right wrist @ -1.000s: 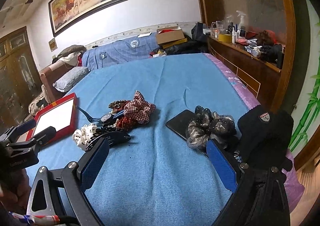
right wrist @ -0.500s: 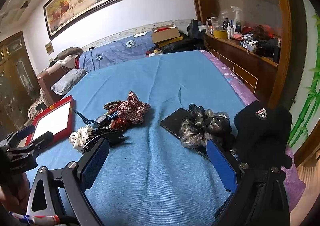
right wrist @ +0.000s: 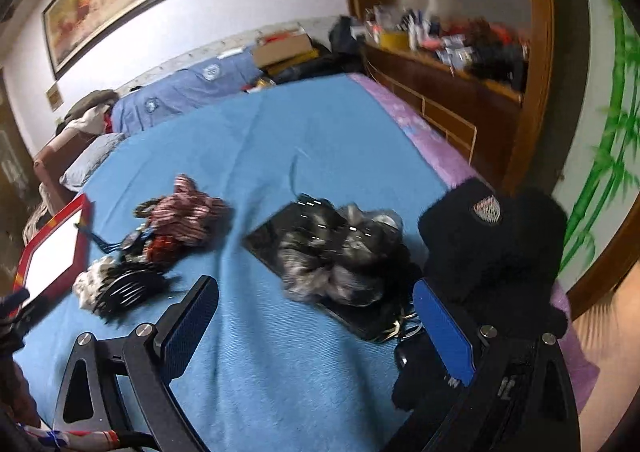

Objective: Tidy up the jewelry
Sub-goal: 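Grasp the black sheer scrunchie beside the phone with the right tool and lift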

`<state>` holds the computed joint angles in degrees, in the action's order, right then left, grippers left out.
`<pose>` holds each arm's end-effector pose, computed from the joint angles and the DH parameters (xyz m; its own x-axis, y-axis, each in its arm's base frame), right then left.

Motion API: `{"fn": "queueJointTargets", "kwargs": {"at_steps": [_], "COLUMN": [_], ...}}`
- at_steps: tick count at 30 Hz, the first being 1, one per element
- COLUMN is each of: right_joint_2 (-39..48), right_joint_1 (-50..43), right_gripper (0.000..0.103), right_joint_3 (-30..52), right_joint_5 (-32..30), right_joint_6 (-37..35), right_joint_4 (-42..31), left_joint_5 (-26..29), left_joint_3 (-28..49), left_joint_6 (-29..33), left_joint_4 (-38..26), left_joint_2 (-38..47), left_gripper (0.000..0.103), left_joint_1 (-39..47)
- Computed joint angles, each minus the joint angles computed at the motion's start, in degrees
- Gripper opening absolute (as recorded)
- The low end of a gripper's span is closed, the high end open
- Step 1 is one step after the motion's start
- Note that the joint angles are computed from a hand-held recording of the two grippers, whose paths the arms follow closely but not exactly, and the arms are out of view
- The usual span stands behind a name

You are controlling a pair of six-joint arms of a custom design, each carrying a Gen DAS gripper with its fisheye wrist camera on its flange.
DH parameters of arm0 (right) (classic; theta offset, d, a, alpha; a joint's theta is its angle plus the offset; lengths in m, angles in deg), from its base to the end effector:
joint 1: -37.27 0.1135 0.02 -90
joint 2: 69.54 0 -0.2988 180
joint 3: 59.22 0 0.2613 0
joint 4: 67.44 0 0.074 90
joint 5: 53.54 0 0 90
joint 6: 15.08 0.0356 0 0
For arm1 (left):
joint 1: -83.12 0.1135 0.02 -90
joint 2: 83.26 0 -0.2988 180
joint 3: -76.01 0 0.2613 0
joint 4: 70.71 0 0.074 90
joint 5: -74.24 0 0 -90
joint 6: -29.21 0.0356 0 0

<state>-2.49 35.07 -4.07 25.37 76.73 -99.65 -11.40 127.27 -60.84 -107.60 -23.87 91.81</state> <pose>0.2375 -0.0023 0.2589 -0.6983 0.0578 -0.7134 -0.0783 0.9846 0.1565 0.2020 0.0281 0.2563 -0.6991 -0.1077 -0.7068 -0.0981 0.9937 -0.0544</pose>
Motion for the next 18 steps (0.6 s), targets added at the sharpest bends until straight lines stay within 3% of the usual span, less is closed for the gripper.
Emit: {"fn": "queueJointTargets", "kwargs": {"at_steps": [6, 11, 12, 14, 18], "right_joint_2": [7.94, 11.99, 12.38, 13.58, 12.44], "right_joint_1": [-1.55, -0.71, -0.37, 0.05, -1.58], "right_gripper": [0.100, 0.095, 0.081, 0.040, 0.024], "right_joint_3": [2.38, 3.78, 3.74, 4.21, 2.50], "right_joint_5": [-0.36, 0.39, 1.01, 1.51, -2.02], "right_joint_6": [0.50, 0.66, 0.44, -0.13, 0.38], "right_joint_4": [3.06, 4.14, 4.56, 4.24, 6.08], "left_joint_5": [4.58, 3.97, 3.86, 3.51, 3.99], "left_joint_3": [0.04, 0.41, 0.57, 0.91, 1.46], "left_joint_6": [1.98, 2.10, 2.03, 1.89, 2.40], "left_joint_4": [-0.13, 0.03, -0.10, -0.12, 0.27], "left_joint_2": [2.60, 4.38, 4.76, 5.67, 6.40], "left_gripper": [0.103, 0.103, 0.103, 0.103, 0.103], "left_joint_1": [0.54, -0.82, -0.94, -1.40, -1.98]}}
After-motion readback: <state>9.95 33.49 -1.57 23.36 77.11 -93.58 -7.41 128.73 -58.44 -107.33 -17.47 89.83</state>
